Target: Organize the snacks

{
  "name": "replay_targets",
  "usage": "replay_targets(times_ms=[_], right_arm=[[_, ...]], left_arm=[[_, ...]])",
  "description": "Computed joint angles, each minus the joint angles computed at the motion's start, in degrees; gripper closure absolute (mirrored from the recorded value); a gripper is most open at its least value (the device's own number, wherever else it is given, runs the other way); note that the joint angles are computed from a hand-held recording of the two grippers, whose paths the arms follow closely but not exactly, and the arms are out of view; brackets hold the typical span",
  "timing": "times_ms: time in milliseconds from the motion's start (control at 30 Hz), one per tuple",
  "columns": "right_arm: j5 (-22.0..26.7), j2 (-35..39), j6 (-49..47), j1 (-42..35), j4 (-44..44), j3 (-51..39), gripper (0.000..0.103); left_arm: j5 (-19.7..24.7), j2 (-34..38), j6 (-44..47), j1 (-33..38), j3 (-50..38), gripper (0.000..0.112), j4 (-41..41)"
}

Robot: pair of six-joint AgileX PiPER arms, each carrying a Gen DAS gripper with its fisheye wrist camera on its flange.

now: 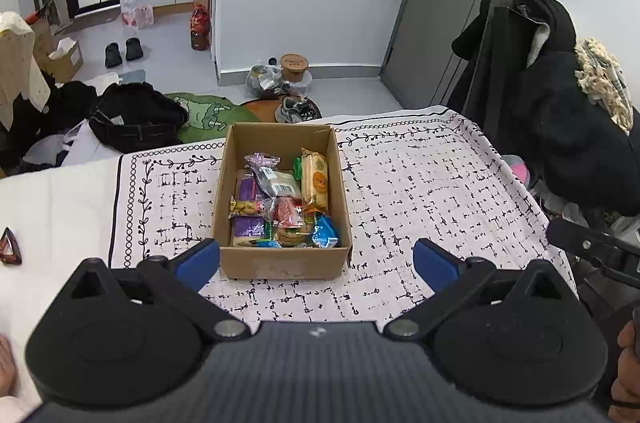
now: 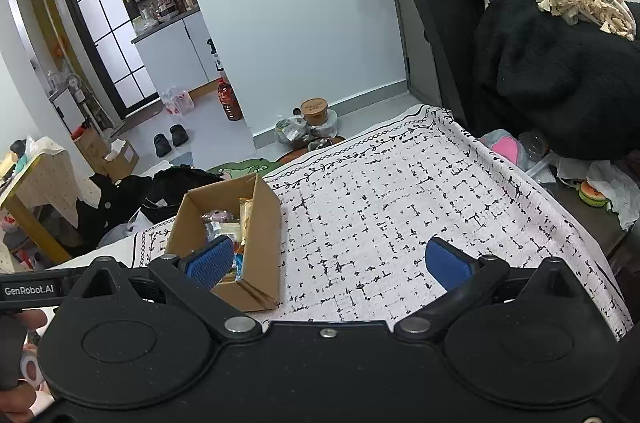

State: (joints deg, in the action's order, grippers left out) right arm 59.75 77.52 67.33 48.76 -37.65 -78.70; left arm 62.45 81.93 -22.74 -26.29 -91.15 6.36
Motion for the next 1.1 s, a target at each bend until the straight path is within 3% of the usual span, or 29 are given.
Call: replay_targets(times_ms=[367, 1100], right_arm=[[4.0, 2.4, 2.8, 6.8, -3.9, -1.0, 0.0], [6.0, 3.8, 1.7, 8.8, -6.0, -2.6, 0.0]], left_arm=[[-1.1, -3.8, 0.9, 0.3, 3.7, 0.01, 1.5], [-2.3, -5.5, 1.6, 0.4, 5.5, 0.01, 0.6]])
